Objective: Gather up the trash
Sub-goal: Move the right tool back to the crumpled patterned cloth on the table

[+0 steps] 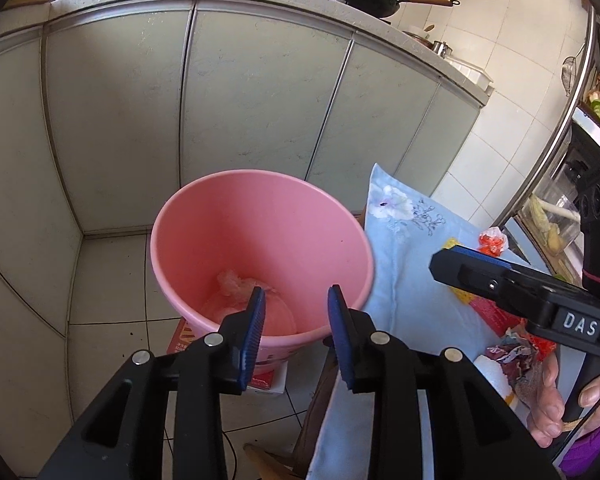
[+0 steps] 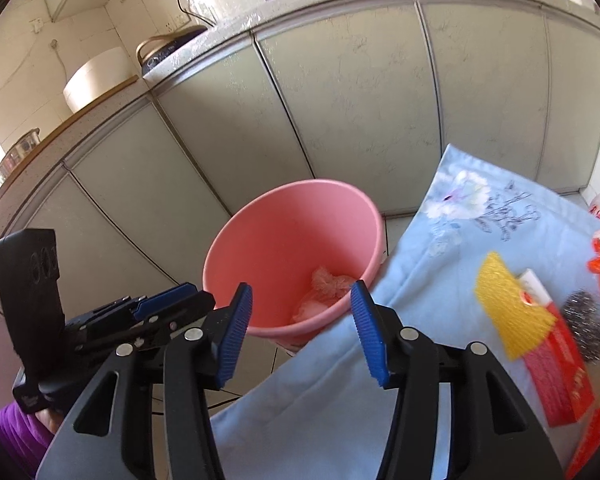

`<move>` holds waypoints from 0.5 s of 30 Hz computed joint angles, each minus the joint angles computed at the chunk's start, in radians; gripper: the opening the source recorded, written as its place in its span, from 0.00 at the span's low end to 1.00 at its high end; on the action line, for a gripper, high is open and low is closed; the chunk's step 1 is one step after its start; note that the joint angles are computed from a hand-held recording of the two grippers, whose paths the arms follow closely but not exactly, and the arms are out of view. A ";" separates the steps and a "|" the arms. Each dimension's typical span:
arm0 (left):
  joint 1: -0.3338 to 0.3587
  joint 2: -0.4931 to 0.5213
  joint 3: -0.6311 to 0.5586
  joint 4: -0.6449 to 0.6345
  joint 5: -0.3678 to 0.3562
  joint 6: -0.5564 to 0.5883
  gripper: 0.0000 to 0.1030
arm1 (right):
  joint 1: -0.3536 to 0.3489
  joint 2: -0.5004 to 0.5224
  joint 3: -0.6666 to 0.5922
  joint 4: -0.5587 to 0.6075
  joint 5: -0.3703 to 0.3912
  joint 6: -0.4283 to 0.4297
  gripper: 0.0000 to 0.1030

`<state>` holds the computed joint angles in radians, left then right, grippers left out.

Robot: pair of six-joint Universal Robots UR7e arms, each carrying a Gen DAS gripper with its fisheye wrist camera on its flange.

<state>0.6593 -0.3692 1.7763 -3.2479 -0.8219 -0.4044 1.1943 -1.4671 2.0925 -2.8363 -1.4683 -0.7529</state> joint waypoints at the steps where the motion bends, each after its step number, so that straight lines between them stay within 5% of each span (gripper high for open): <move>1: -0.007 -0.001 0.002 -0.004 0.000 0.003 0.31 | -0.006 -0.020 0.013 -0.002 0.008 -0.005 0.51; 15: -0.061 0.002 0.007 -0.056 -0.098 0.053 0.39 | -0.139 -0.289 0.177 -0.081 0.068 -0.090 0.51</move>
